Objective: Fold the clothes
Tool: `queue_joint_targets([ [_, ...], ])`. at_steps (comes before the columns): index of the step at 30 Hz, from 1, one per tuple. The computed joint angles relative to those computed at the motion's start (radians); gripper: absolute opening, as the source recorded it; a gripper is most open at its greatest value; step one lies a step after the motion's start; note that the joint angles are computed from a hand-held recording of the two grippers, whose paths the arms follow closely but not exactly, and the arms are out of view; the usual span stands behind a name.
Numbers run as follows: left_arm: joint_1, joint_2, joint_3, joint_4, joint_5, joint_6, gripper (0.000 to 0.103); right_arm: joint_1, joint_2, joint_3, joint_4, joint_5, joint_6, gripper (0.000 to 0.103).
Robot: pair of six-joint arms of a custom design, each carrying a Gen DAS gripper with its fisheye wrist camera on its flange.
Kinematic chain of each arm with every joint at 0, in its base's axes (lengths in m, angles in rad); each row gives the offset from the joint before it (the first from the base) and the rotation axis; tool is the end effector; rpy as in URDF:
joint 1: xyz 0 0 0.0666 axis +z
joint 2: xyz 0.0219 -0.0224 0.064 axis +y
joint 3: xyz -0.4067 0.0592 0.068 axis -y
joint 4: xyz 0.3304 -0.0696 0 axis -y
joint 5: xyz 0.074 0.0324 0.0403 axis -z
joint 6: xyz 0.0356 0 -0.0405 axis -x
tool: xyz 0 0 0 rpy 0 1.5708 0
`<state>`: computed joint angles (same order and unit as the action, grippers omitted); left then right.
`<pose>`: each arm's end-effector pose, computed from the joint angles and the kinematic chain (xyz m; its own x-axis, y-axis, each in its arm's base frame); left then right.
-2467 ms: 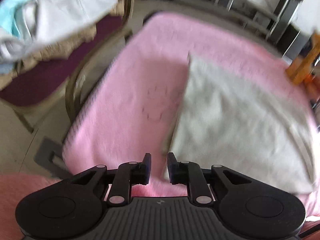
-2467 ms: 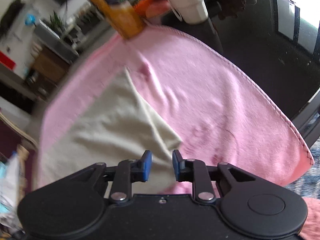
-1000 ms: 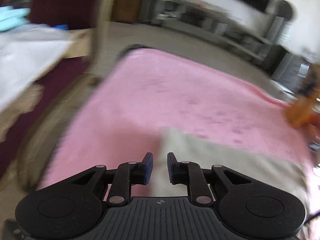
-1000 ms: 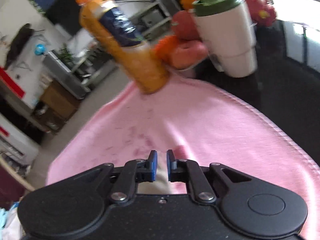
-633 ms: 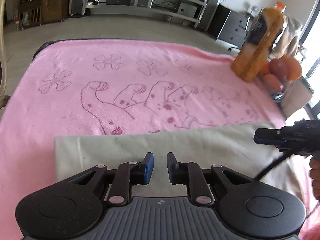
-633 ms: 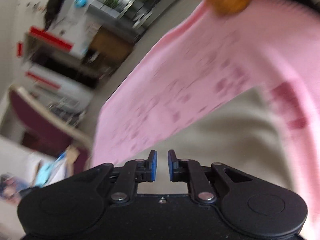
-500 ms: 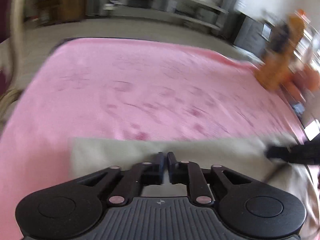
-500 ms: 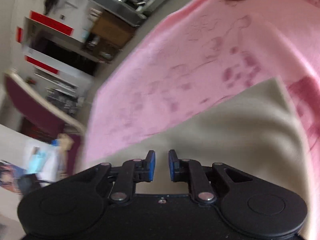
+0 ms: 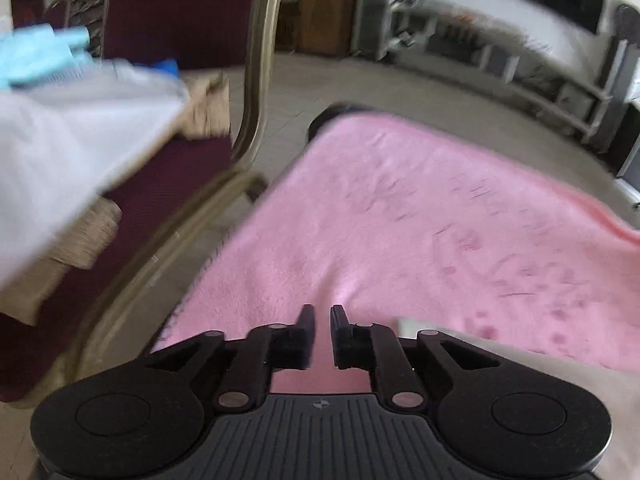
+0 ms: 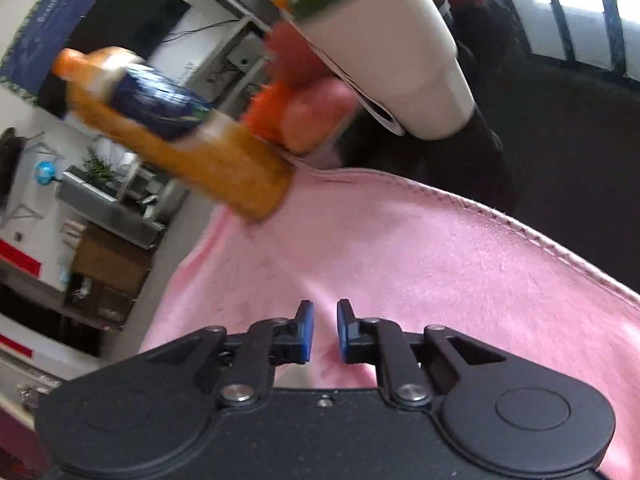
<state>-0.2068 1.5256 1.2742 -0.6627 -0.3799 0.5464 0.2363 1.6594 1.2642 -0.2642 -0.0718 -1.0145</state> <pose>0.4496 -0.0812 0.3729 -0.6462 -0.3575 -0.6742 -0.4292 0.9008 -0.0663 0.5021 0.1231 0.3352 -0.5596 0.7365 -0.3800 0.3534 0.6268 0.6944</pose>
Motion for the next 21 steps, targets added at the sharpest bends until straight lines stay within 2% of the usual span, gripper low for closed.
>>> queue_joint_targets([
  [2, -0.027, -0.084, -0.035, 0.017, 0.006, -0.054, 0.015, 0.005, -0.077, -0.054, 0.045, -0.061, -0.011, 0.017],
  [3, -0.04, -0.128, -0.06, 0.028, 0.023, -0.078, 0.022, 0.014, -0.12, -0.097, 0.08, -0.074, -0.007, 0.019],
  [4, -0.051, -0.172, -0.088, 0.038, 0.051, -0.102, 0.025, 0.023, -0.164, -0.137, 0.112, -0.087, -0.003, 0.025],
  [7, -0.067, -0.26, -0.17, 0.056, 0.136, -0.185, 0.028, 0.033, -0.248, -0.221, 0.133, -0.107, 0.017, 0.028],
  [9, -0.08, -0.258, -0.194, 0.022, 0.134, -0.205, 0.027, 0.03, -0.276, -0.251, 0.129, -0.126, 0.009, 0.032],
  [11, -0.078, -0.227, -0.193, -0.024, 0.163, -0.162, 0.02, 0.022, -0.264, -0.251, 0.079, -0.151, -0.012, 0.033],
  [14, -0.085, -0.189, -0.192, -0.018, 0.206, -0.12, 0.018, 0.022, -0.219, -0.22, -0.008, -0.171, -0.023, 0.032],
  [16, -0.094, -0.174, -0.191, 0.0, 0.243, -0.109, 0.018, 0.021, -0.192, -0.204, -0.015, -0.228, -0.02, 0.023],
  [18, -0.102, -0.156, -0.192, 0.018, 0.273, -0.129, 0.019, 0.02, -0.151, -0.179, -0.011, -0.319, 0.013, 0.022],
  [19, -0.116, -0.145, -0.189, 0.013, 0.26, -0.147, 0.019, 0.024, -0.127, -0.155, -0.035, -0.357, 0.047, 0.022],
  [21, -0.144, -0.124, -0.179, -0.011, 0.209, -0.177, 0.021, 0.033, -0.086, -0.107, -0.106, -0.379, 0.109, 0.022],
])
